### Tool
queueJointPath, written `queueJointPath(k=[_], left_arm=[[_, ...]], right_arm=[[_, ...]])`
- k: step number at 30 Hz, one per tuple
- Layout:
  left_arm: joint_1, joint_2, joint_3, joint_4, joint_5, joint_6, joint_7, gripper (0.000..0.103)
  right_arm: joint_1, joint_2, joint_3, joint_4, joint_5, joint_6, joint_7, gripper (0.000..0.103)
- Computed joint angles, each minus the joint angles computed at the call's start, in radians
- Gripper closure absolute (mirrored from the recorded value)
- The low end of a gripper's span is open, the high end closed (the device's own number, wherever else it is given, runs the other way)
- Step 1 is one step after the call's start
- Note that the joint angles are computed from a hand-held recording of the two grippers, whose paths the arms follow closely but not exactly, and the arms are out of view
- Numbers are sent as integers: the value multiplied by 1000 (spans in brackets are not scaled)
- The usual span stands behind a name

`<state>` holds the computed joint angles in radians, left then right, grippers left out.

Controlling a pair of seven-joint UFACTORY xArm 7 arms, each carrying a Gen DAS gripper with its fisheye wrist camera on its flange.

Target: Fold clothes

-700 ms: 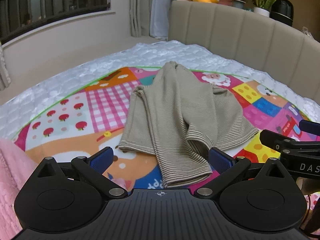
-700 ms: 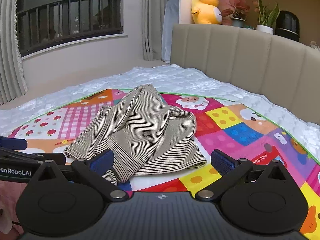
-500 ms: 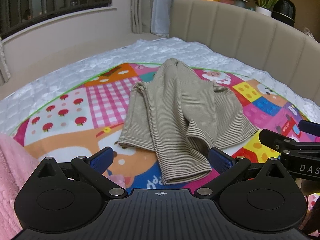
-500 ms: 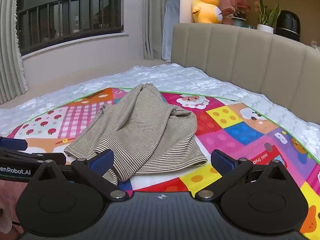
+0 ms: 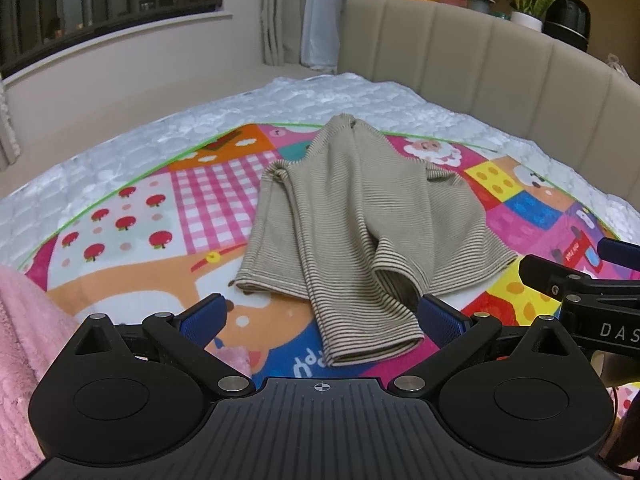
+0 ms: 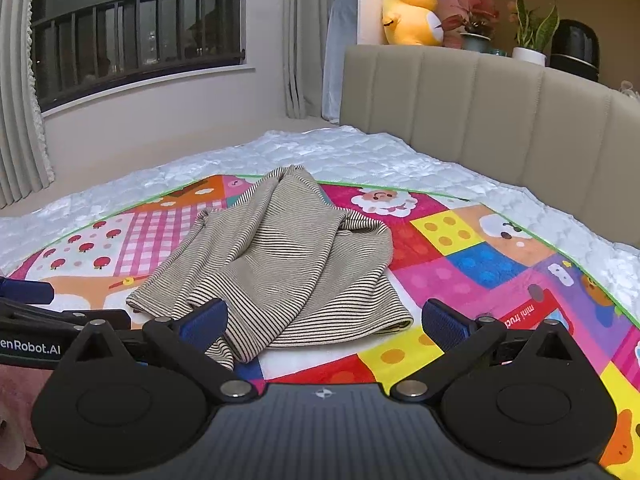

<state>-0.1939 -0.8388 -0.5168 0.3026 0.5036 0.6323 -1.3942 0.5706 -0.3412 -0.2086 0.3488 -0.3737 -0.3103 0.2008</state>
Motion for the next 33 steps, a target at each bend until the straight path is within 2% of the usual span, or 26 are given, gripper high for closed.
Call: queueJointPath(k=[25,33], left_arm=[[-12,5,10,-9,-10,-6,6,0],[-13,7,13,-6,-11,1,14,0]], right_arm=[[-26,9,37,-5,-1,-1,-3,0],[-19,8,27,-4,-1,2,3,0]])
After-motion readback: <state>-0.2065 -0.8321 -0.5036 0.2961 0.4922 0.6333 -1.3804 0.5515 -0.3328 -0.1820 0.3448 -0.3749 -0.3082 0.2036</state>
